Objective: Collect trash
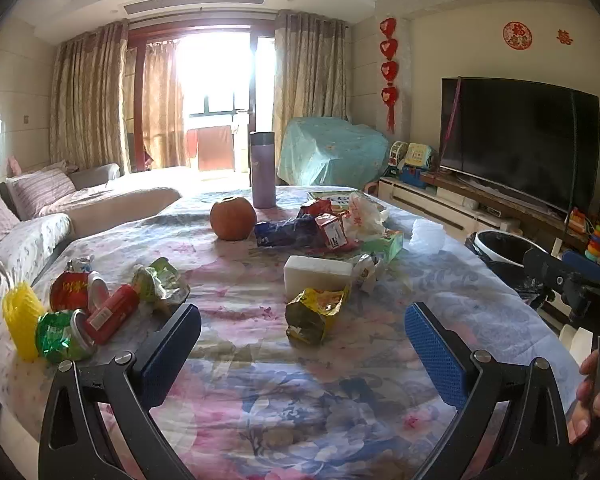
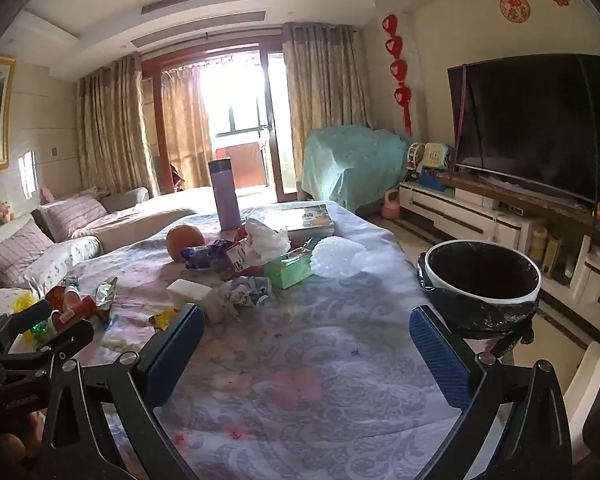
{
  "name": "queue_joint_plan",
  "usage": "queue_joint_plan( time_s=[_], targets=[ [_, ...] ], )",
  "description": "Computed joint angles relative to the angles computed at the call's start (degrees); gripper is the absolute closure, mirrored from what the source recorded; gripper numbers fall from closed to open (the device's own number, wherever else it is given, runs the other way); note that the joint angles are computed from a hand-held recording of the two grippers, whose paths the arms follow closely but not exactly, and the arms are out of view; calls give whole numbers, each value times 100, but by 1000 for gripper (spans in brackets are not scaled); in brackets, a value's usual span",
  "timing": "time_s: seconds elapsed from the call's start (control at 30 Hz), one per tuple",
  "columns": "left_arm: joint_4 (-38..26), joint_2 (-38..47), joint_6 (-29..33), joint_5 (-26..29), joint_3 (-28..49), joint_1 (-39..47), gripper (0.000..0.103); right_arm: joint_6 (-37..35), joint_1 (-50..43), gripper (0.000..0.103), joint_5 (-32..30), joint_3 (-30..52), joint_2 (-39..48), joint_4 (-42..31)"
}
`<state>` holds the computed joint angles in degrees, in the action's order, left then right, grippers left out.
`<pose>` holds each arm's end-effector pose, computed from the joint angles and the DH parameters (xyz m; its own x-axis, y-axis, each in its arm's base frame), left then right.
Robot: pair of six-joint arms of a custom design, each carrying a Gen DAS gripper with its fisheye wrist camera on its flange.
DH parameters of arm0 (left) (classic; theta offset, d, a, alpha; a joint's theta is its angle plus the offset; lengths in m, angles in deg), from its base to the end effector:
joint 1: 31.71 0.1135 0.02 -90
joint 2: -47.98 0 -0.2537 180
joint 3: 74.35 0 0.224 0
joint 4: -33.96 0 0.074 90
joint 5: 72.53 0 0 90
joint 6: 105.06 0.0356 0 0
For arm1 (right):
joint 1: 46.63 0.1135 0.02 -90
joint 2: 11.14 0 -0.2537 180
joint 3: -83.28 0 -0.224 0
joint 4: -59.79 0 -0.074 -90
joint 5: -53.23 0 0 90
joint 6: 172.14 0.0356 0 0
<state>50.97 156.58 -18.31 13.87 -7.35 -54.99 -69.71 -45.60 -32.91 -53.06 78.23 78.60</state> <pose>0.3389 -0.1434 0.1597 -0.4010 0.1109 -0.9093 0.3198 0.9472 -0.0255 0.2713 0.0025 0.1573 -0.4327 0.2070 -0.8774 0.1385 0.9770 0.1622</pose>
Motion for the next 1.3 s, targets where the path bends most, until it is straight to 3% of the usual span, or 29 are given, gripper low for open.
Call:
queue_joint_plan(
  time_s=[1.3],
  targets=[
    [183,41,-2,24,-105,59,1,54,243,0,169,-48,-45,53]
  ],
)
